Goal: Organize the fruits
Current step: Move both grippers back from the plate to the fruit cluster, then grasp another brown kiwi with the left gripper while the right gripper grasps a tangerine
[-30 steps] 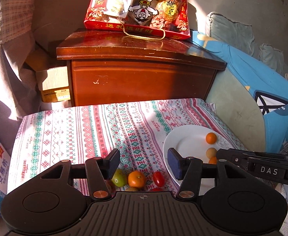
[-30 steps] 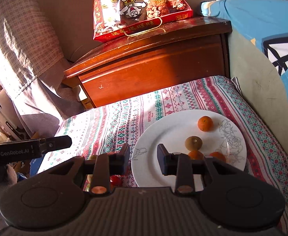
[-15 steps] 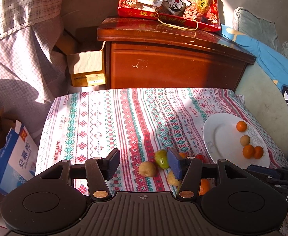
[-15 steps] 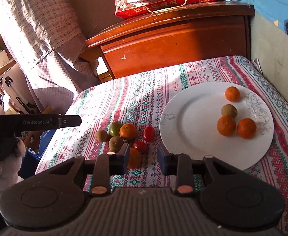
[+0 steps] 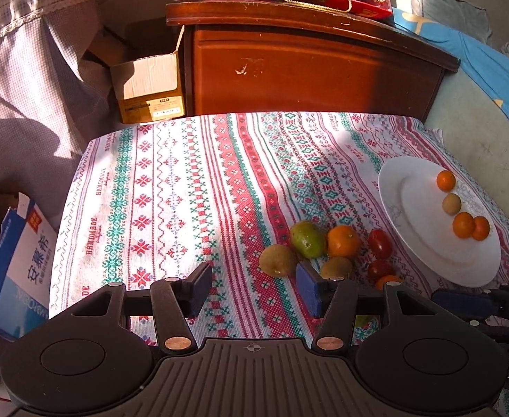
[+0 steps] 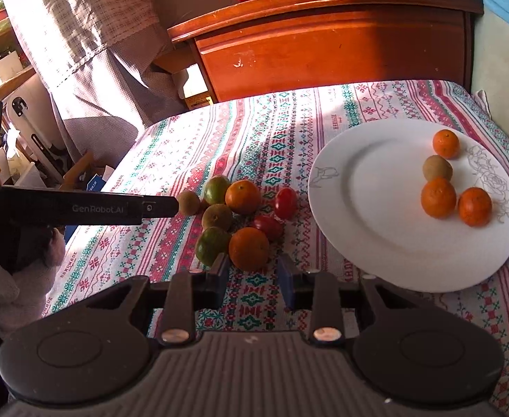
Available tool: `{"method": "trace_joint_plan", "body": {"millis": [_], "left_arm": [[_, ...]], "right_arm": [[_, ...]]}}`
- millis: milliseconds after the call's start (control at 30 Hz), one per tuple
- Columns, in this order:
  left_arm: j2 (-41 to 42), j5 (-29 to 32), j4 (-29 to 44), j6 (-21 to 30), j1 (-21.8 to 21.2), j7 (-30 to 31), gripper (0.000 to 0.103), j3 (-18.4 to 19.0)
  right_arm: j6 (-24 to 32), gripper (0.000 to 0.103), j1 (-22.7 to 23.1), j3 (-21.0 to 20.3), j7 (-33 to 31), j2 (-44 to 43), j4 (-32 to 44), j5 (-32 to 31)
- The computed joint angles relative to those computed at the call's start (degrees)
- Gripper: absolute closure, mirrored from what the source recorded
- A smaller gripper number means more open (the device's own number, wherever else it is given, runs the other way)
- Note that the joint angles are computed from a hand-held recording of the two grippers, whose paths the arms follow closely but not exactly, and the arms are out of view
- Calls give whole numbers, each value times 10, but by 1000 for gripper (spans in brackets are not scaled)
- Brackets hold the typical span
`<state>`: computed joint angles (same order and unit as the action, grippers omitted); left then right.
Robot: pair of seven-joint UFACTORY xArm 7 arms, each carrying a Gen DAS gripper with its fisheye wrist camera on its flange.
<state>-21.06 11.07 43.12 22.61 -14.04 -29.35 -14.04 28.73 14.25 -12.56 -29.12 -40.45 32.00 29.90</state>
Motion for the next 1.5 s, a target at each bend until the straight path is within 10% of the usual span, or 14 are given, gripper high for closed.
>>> {"method": "trace_joint_plan", "body": {"millis": [1500], "left_arm": [[24,30,-17,-79,7,-53,78,-12]], "right_arm": [[-17,75,25,-6,-36,12,9,44]]}}
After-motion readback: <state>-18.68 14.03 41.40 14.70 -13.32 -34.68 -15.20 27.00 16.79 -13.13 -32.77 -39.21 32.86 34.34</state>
